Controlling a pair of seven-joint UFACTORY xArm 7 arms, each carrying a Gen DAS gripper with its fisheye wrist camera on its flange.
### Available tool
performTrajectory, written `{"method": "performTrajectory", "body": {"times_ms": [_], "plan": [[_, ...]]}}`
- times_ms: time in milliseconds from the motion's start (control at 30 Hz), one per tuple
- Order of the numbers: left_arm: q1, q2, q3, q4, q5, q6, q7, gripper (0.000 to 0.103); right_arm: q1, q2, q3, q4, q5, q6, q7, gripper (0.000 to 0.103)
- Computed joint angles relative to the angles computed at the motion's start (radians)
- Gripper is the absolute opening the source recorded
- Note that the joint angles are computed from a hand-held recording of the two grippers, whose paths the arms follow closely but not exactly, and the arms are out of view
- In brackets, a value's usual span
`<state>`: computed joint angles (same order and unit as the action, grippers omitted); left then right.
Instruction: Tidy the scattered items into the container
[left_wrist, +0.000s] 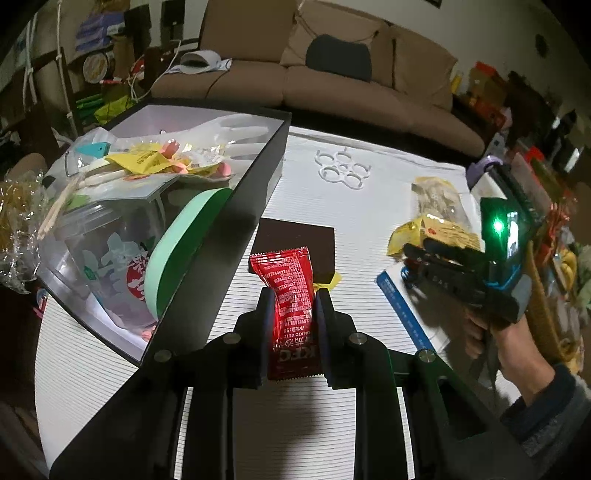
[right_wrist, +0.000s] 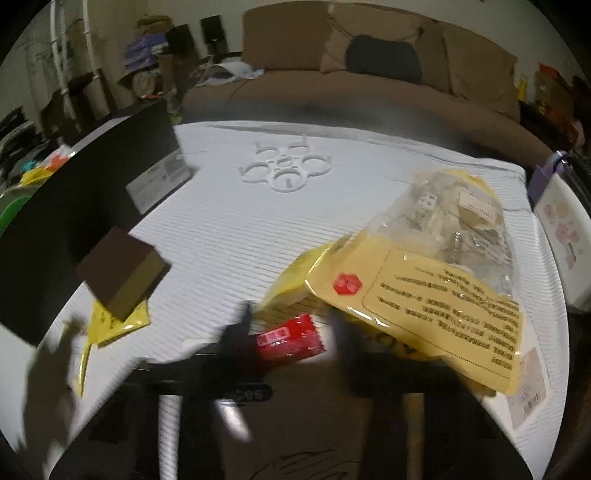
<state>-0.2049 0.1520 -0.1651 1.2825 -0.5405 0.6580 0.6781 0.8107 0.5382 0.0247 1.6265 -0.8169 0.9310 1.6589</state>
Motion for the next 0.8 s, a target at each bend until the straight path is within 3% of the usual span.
{"method": "performTrajectory", "body": {"times_ms": [67, 200, 333, 467, 567, 633, 667, 767, 800], "plan": [[0.002, 0.003, 0.000, 0.007, -0.006, 0.003, -0.001, 0.021, -0.009, 0.006, 0.013, 0.016, 0.025, 0.013, -0.056, 0.006], [0.007, 0.004, 0.001, 0.013, -0.011, -0.001, 0.001, 0.021, -0.012, -0.032, 0.015, -0.033, 0.027, -0.056, -0.044, 0.002], [0.015, -0.001, 0.005, 0.016, -0.026, -0.011, 0.008, 0.021, -0.010, -0.132, 0.004, -0.139, -0.042, -0.162, 0.097, 0.001], [0.026, -0.001, 0.010, 0.027, -0.044, -0.009, 0.010, 0.021, -0.012, -0.247, 0.018, -0.213, -0.159, -0.172, 0.254, 0.001], [0.033, 0.004, 0.015, 0.036, -0.044, -0.012, 0.005, 0.021, -0.040, -0.276, 0.061, -0.206, -0.153, -0.138, 0.229, 0.002], [0.038, 0.005, 0.017, 0.037, -0.042, -0.015, 0.002, 0.021, -0.075, -0.258, 0.104, -0.178, -0.065, -0.118, 0.115, 0.003], [0.040, 0.004, 0.017, 0.037, -0.043, -0.016, 0.003, 0.021, -0.085, -0.238, 0.122, -0.158, -0.008, -0.101, 0.045, 0.009], [0.043, 0.001, 0.016, 0.034, -0.044, -0.020, 0.009, 0.021, -0.079, -0.154, 0.140, -0.089, 0.080, -0.057, -0.138, 0.056], [0.044, 0.000, 0.016, 0.032, -0.043, -0.023, 0.010, 0.021, -0.066, -0.131, 0.134, -0.069, 0.090, -0.039, -0.181, 0.059]]}}
